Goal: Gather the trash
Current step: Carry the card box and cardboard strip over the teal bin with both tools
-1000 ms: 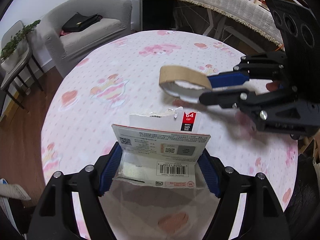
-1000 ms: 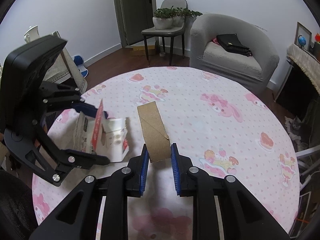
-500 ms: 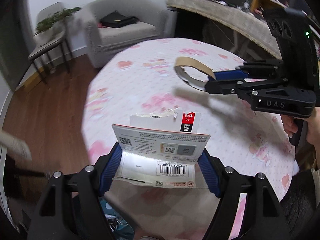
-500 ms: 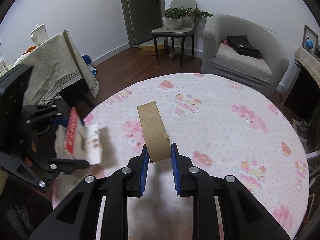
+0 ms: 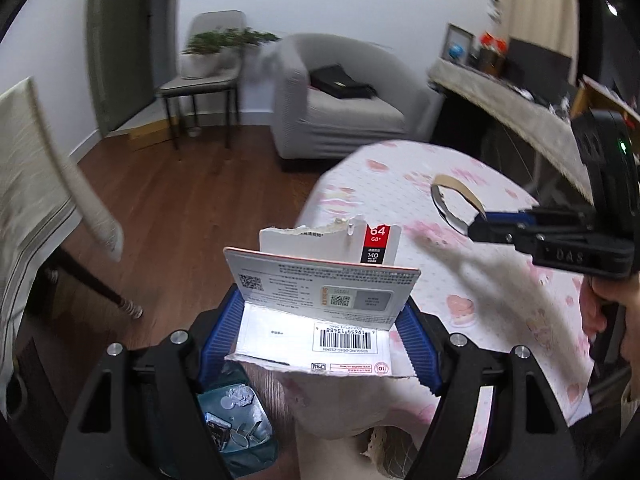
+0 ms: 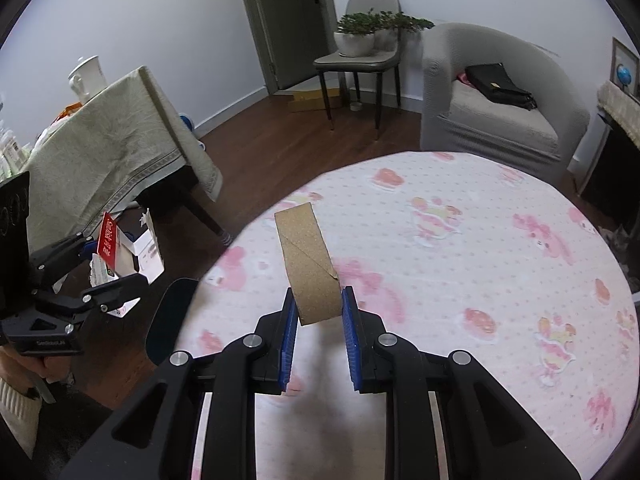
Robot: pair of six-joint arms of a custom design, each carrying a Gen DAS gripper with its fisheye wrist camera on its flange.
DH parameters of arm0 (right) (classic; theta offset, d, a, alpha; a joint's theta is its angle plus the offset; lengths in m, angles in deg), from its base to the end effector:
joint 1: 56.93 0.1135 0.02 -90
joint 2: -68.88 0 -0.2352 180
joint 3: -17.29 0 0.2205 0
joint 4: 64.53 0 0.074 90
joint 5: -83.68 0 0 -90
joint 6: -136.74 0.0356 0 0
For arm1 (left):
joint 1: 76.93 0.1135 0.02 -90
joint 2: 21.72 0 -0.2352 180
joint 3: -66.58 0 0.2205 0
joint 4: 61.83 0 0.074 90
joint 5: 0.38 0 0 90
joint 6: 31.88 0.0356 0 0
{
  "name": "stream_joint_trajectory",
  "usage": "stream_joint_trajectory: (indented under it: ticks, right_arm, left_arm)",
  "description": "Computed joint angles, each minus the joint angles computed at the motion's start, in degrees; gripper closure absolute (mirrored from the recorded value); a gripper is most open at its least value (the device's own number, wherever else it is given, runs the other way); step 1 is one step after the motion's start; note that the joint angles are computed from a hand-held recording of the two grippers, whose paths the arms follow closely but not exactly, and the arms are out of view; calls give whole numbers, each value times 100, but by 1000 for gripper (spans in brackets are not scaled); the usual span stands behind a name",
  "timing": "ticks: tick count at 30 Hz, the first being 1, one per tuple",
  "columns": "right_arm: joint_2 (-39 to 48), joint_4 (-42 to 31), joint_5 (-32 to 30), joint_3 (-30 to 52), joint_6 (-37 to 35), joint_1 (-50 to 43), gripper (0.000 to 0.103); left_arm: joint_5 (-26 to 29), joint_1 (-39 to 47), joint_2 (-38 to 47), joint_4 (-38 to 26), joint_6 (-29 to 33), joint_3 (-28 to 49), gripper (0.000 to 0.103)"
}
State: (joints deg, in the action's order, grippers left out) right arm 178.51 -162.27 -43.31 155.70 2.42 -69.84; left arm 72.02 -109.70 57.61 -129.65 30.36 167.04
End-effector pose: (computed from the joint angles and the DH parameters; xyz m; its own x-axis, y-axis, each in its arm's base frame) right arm 0.3255 -0.0526 0.3456 -0.6284 -0.4285 -0.6492 -0.6586 0.7372 0.1509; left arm 0.2212 -0.1296 0.3456 -0.7005 -0.0771 -0.7095 0.0172 0.9920 -0.1248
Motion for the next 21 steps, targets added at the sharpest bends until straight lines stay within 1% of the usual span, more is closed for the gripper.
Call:
stream_joint_trajectory:
  ticks: [4,10,18,21]
  right_arm:
    - [-406,184,-59,-489,223,220,81]
    - [-1074,742,212,-1404,731,818,81]
    - [-1643,1321,681,-2247,1337,1899,81]
    - [-1782,1449,784,-2413,1535,2236,81]
  left_arm:
    - [-411,-125,-318,-138,-212,-254,26]
    - [-761,-45,-808,-403,-493,-600,26]
    - [-713,531,-1671,-562,-558,-1319,26]
    - [-490,843,-2021,-495,-481,-1755,26]
